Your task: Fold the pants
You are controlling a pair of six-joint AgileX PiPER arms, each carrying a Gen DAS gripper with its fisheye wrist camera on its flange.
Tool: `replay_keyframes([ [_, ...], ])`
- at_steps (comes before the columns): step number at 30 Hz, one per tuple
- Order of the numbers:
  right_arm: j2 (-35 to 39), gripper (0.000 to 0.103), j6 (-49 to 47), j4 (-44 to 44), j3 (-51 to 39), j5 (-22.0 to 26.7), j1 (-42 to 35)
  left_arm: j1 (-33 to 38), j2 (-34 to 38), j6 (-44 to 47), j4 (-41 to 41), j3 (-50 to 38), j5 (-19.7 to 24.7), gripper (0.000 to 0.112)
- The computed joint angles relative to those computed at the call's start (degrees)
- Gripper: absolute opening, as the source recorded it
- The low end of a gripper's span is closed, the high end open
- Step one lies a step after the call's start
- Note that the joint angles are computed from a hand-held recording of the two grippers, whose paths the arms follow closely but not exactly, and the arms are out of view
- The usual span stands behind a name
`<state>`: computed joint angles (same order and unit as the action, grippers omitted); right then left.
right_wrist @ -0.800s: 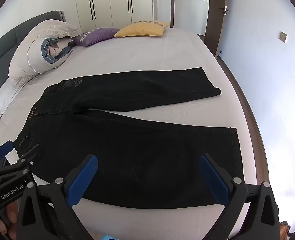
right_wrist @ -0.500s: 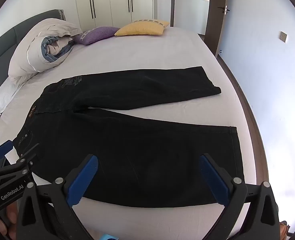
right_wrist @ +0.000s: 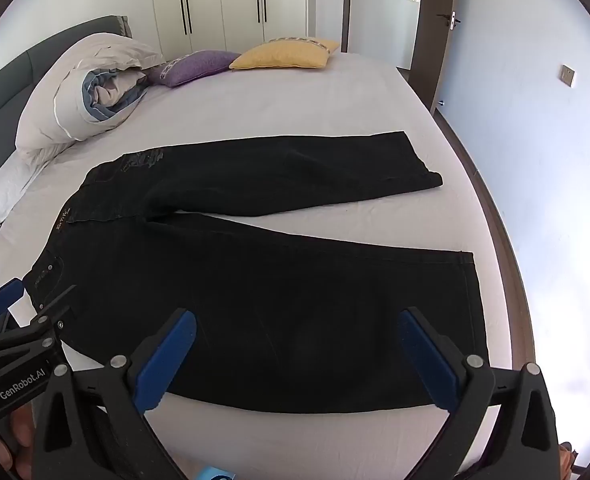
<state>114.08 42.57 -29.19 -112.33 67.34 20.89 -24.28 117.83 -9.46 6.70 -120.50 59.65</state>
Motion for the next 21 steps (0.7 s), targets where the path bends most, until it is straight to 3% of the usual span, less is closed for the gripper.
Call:
replay_keyframes([
  [8,-0.7,0.103,1.6,-0.7,3.2,-1.7,0.4,0.1,-0.6,0.0,0.1,1.3,-0.8,0.103],
  [21,1.2,0.103,1.5,-0.7,0.8,-0.9,0.6,-0.1,-1.2,-0.3,0.2,2.6,-1.3,0.103],
])
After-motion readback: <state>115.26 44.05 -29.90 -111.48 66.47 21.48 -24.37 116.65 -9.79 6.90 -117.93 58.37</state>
